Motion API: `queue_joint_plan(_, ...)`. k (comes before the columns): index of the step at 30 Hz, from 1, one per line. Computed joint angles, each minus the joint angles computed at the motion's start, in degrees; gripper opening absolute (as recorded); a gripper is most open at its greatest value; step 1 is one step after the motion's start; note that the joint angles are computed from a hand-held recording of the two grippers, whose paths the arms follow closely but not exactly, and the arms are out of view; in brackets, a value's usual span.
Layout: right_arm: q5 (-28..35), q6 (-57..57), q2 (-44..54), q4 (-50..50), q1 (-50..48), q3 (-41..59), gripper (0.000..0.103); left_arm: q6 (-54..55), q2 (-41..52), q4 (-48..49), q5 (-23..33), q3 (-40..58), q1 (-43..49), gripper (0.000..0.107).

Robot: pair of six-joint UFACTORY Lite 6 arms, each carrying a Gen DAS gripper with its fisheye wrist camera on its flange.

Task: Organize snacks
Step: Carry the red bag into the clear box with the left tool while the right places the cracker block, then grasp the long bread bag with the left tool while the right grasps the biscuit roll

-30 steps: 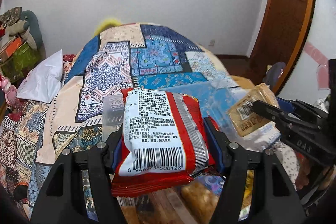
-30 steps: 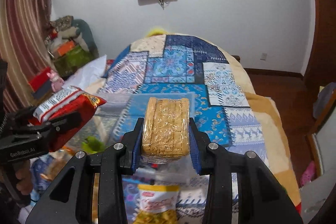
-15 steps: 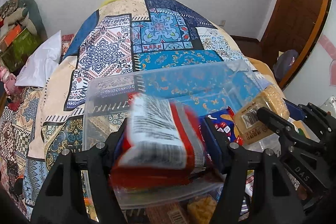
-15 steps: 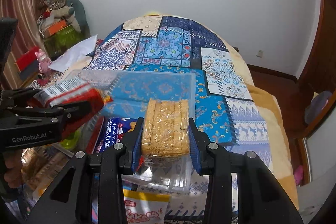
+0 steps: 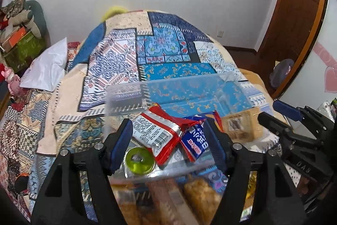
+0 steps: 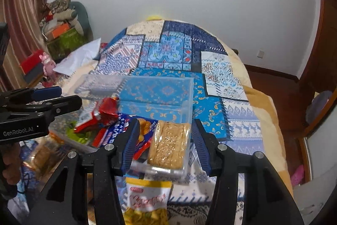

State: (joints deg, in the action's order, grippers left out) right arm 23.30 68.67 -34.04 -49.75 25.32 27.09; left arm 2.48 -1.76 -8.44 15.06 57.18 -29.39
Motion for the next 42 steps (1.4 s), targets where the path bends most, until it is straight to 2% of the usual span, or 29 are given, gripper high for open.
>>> queue_joint_plan(6, 8.0, -2.7, -10.4, 6.0, 6.9, -1.1, 0.052, -2.0, -13.6, 3.1, 3.5, -7.8, 1.1, 0.077)
queue_joint_plan(13, 22.4, 10.4, -17.5, 0.8, 25.5, -3.5, 0.054, -0.7, -26.6, 3.2, 8.2, -17.1, 4.2, 0.079)
queue_joint_plan(17, 26.7, 17.2, -18.8, -0.1, 34.1, -5.9, 0.054, 1.5, -32.3, 2.1, 10.0, -22.8, 6.6, 0.079)
queue_joint_plan(22, 24.1, 22.6, -17.4, 0.7, 39.1, -10.0, 0.054, 10.3, -36.2, -4.8, 11.3, -29.6, 12.6, 0.079)
queue_joint_plan(27, 11.3, 24.5, -11.2, 1.9, 35.1, -13.9, 0.054, 20.3, -38.3, -12.3, 12.5, -34.6, 19.1, 0.079)
queue_joint_plan(30, 6.2, 27.7, -5.8, -0.1, 34.4, -14.1, 0.054, 23.0, -38.3, -13.6, 12.3, -36.0, 20.7, 0.079)
queue_joint_plan(32, 6.3, 32.8, -2.2, -4.2, 36.8, -13.2, 0.055, 24.5, -37.3, -14.5, 11.3, -36.0, 20.9, 0.079)
queue_joint_plan(36, 2.9, 32.9, 1.9, -6.8, 35.5, -11.1, 0.055, 25.4, -32.9, -16.2, 7.5, -35.0, 19.0, 0.079)
queue_joint_plan(39, 1.0, 32.6, 5.0, -8.4, 34.1, -9.7, 0.055, 25.3, -27.1, -17.1, 3.2, -33.7, 17.3, 0.079)
queue_joint_plan(42, 0.1, 33.8, 8.0, -10.5, 33.9, -9.0, 0.058, 29.7, -20.6, -22.2, 0.1, -31.8, 16.9, 0.079)
